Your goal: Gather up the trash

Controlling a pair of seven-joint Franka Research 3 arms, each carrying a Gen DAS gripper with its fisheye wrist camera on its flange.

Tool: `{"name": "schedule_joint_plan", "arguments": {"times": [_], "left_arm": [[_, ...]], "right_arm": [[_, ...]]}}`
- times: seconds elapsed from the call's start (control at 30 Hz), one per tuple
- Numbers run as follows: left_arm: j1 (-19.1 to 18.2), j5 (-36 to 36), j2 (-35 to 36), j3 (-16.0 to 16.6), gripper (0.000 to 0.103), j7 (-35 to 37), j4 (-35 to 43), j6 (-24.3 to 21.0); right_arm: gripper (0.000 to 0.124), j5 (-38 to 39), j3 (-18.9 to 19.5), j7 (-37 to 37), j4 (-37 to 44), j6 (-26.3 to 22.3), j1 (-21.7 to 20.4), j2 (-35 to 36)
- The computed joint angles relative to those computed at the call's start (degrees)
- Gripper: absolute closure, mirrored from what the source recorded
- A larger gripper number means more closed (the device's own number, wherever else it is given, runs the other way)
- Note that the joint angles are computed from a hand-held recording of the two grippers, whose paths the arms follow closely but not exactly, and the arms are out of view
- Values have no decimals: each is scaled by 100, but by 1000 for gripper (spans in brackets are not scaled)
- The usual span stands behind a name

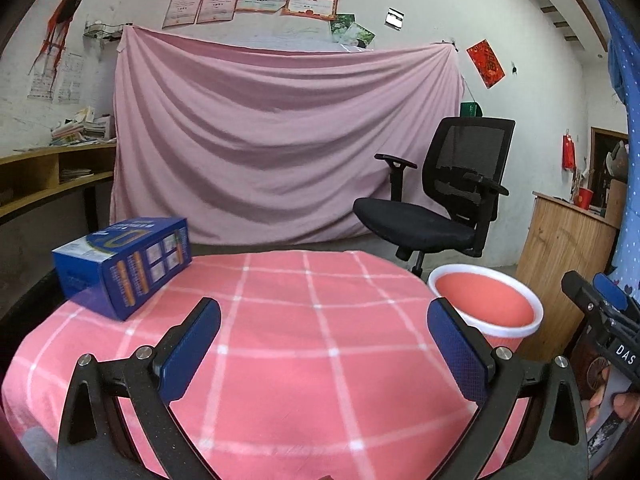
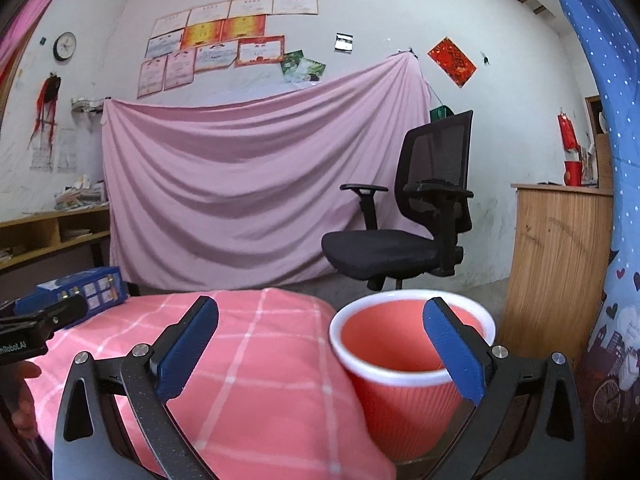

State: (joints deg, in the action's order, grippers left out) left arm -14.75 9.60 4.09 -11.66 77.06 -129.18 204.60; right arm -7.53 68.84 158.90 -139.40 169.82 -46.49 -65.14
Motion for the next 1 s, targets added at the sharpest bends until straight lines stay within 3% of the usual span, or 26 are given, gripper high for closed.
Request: {"name": "schedule_joint_plan", "arguments": {"times": [0.33,0.4,0.53,1.0], "left_arm": [[175,-165,-386,1,2,128,-604,157],[175,-463,-456,-50,2,401,-758,254],[211,-790,-544,-110,2,743,-970,369],[304,-824,-626,-159,2,756,-1199,518]], "right_arm": [[21,-66,79,60,156,-621,415,165],[21,-104,93,71,196,-702,464,204],[21,-152,103,138,215,-822,592,229],[21,-311,168,227,310,-950,625,293]]}}
